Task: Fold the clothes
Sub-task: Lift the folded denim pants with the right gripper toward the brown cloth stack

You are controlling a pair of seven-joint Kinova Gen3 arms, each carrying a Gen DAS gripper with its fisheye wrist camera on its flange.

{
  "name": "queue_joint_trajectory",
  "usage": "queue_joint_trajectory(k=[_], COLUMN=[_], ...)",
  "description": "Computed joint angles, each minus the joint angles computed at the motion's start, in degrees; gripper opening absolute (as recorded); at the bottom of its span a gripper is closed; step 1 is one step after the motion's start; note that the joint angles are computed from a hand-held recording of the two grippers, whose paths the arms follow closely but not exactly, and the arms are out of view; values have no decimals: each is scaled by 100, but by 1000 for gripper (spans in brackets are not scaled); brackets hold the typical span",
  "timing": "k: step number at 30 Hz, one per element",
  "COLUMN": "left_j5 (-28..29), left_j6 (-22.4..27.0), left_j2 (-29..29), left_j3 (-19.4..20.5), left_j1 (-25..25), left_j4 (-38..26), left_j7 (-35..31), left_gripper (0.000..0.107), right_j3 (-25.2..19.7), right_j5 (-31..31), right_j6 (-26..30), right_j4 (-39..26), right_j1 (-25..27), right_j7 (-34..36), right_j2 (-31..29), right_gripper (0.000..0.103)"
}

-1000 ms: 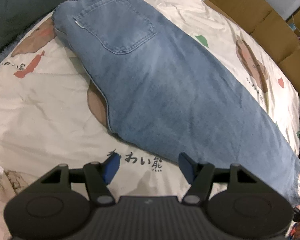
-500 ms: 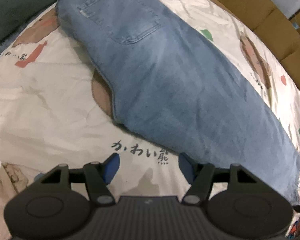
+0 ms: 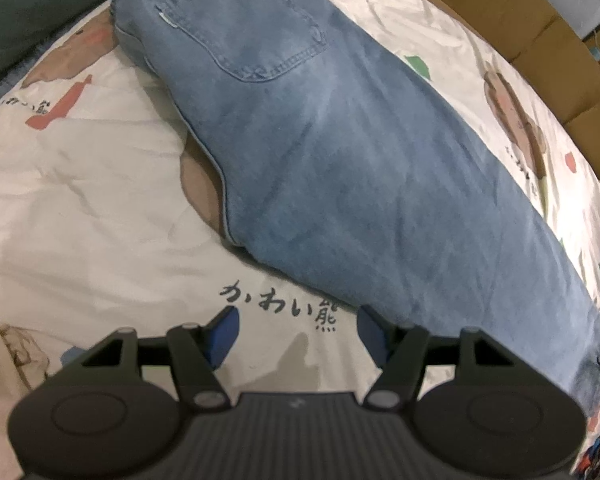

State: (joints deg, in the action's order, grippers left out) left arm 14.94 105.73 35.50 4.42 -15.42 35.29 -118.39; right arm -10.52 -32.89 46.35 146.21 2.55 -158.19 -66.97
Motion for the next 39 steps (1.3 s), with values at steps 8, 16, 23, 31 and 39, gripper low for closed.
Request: queue_joint_trajectory(k=[8,16,23,31,39], left_j5=[66,82,112,197,425], left_j6=[45,-55,-71,-220,-389], left_j2=[-5,-18,-51,-54,27], left_j3=[17,23,10,33,158], left_j1=[-15,3,-51,-80,-17], left_j4=[26,127,235,261,87], left_j7=[23,37,5,-56,-52], left_gripper=[68,68,68,68,63], right_j3=[-129,45,195,-152,-132], right_j5=[-110,349,857,1231,1398], right_j6=[-256,41,781,1589,2054], right_j4=[130,-200,-991,-2100,-2864], right_j1=[-143,-496,-573,-174,-282], right_j7=[79,390,633,226,120], right_j2=[366,913,1190,1578,1767], right_gripper=[31,9,8,8,8])
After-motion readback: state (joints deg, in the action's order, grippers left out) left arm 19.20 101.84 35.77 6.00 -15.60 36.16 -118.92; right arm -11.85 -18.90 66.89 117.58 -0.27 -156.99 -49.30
